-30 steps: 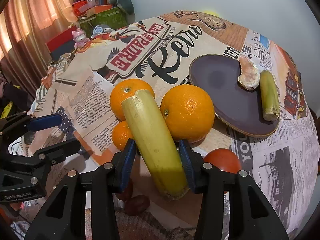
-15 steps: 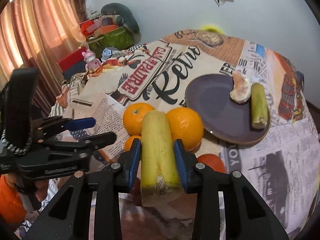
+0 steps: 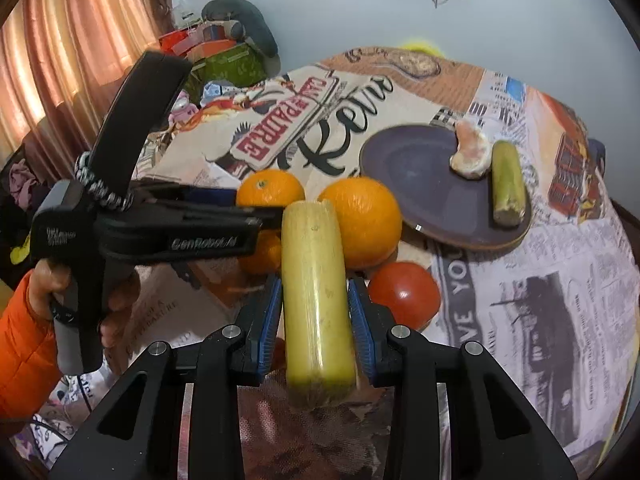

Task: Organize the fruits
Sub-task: 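Grasp a small orange with the left tool while the right tool holds the cucumber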

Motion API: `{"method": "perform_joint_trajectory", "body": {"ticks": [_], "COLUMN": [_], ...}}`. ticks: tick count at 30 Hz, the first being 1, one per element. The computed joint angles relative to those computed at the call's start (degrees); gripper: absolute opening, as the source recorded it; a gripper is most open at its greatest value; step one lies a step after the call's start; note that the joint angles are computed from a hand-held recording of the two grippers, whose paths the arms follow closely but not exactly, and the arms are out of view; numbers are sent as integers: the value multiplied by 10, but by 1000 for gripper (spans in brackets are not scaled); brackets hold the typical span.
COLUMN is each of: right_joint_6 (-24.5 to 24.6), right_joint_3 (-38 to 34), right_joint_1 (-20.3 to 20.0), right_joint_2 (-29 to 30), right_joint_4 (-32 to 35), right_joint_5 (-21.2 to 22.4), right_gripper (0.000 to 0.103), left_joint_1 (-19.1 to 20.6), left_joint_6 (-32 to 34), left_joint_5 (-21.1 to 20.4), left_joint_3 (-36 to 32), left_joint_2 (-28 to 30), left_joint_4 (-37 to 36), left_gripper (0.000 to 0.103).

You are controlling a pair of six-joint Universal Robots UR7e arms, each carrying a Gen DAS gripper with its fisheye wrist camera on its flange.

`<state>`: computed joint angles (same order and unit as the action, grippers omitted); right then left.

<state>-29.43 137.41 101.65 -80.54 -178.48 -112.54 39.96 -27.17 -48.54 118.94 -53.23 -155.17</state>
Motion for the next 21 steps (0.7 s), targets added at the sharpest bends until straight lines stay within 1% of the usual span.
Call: {"method": "perform_joint_trajectory", "body": {"ticks": [5, 9, 14, 19, 21], "right_joint_6": [1, 1, 0, 5, 2], "right_joint_3": [2, -2, -9, -23, -25], "right_joint_1": [-8, -4, 3, 6, 7], "right_joint_2": [3, 7, 18, 37, 48], "right_joint_4": [-3, 1, 3, 21, 12], "right_joint_5": [11, 7, -7, -17, -23], "right_gripper": [31, 32, 32, 33, 34], "left_joint_1": [4, 3, -9, -30, -38], "left_joint_6": [13, 9, -17, -37, -42], "left_joint_5": [8, 3, 11, 19, 17], "left_joint_3": [2, 6, 37, 78, 93], "left_joint_2": [12, 5, -28, -71, -87], "left_joint_4": [-43, -39, -37, -35, -32], "left_gripper": [64, 63, 63, 63, 63]}}
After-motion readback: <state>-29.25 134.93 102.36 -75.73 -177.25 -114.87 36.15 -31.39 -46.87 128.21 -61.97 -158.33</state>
